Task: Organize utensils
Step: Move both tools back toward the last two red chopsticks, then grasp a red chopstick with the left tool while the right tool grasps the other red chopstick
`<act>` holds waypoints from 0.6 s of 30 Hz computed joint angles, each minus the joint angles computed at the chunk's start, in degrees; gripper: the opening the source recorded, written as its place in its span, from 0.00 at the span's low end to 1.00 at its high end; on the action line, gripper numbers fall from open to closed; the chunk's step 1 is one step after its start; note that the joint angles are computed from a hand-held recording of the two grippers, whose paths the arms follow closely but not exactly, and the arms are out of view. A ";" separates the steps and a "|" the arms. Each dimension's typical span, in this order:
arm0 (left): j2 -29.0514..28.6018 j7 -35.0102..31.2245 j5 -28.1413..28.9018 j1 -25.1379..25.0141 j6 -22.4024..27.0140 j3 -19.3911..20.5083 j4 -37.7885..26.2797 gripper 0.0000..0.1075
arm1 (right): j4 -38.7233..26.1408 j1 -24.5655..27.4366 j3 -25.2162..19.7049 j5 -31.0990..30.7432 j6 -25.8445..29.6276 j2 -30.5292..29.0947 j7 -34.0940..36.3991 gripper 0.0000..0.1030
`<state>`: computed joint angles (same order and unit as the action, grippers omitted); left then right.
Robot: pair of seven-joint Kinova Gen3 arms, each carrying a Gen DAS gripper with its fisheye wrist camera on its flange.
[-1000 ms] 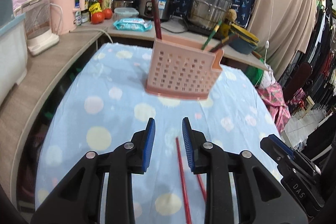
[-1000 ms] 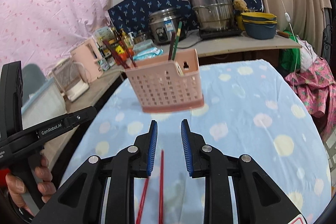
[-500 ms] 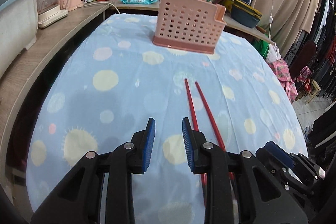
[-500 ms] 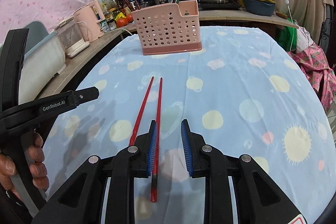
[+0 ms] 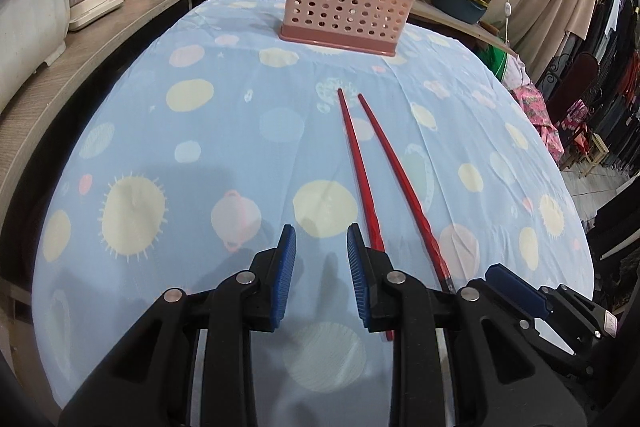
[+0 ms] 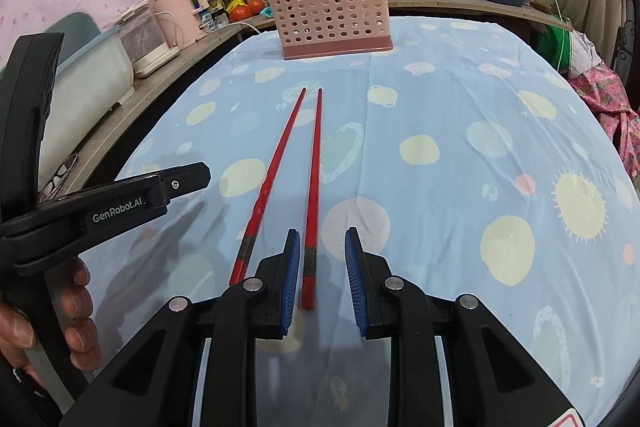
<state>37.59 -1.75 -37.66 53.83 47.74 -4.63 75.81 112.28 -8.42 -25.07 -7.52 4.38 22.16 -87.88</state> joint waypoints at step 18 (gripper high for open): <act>0.67 -0.03 1.52 0.96 -1.54 0.31 1.21 0.33 | 1.04 -2.05 1.08 0.17 0.32 1.00 -0.32 0.20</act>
<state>38.26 -1.78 -36.13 54.79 46.20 -4.32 77.02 113.32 -10.47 -23.99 -7.34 4.71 23.16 -88.20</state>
